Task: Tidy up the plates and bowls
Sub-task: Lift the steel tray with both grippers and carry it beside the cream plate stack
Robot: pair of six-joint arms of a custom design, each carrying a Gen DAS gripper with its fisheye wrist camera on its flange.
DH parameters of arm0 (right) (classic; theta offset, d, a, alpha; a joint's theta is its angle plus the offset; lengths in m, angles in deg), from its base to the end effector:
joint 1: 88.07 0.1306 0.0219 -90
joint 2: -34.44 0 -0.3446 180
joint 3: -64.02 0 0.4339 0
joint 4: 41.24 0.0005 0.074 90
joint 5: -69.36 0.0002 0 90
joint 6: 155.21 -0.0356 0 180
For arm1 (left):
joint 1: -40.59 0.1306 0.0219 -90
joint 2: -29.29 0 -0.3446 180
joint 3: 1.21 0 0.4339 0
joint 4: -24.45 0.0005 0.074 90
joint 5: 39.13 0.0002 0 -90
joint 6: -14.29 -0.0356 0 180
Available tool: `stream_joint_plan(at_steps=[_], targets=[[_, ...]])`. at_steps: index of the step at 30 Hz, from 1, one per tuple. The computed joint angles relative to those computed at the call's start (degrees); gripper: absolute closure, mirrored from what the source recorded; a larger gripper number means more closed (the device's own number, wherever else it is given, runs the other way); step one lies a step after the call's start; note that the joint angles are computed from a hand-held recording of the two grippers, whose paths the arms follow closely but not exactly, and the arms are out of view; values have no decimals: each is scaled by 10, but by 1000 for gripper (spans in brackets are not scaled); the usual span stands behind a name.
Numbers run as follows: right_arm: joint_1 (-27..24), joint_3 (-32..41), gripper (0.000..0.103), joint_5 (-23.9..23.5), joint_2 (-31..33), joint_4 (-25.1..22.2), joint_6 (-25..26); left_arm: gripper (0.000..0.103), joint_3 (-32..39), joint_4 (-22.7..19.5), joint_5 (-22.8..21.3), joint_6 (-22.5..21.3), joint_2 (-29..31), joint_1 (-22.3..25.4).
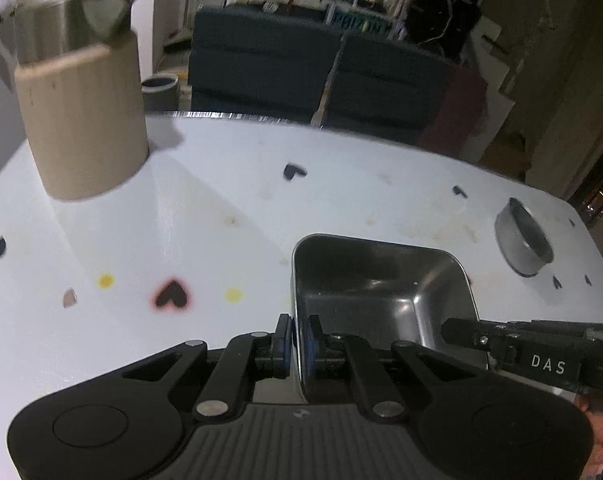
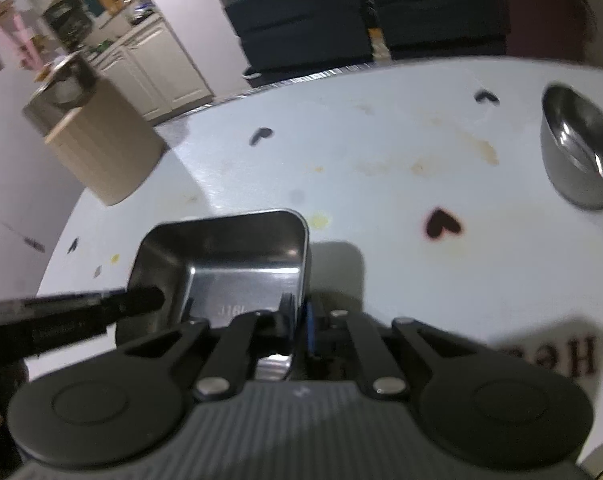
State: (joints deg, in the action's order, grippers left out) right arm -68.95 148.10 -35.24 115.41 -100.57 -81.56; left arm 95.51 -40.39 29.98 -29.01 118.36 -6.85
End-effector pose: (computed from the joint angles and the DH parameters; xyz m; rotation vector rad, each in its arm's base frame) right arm 0.4330 0.1591 0.4042 -0.1640 2.5978 0.5579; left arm 0.3501 -0.3632 0.4427 -0.1188 2.4846 -0.2236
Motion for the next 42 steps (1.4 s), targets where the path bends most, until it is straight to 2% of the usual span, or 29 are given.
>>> stream_joint_plan(at_steps=[9,18,26,31,36,42], targets=[[-17,-13,94,-27,-57,-32,24,95,3,-8,-45,-7,-25,-51],[-40,-22,94,-65,-116,-57,26,94,3,-1,-118,29,-60,-111],[-73,-31,93,-122,-170,-80,23,94,-3,3,-167,62,-82,-164],[-94,-46,92,-154,-203,-107,27,94,1,-15,-196,77,-81,-199],[-101,-62,92,-164,-229,-127,23,94,-5,-26,-204,94,-80,-219],[-104,-87,91,-170,-255,-158,27,94,-12,-44,-192,103,-75,-226]])
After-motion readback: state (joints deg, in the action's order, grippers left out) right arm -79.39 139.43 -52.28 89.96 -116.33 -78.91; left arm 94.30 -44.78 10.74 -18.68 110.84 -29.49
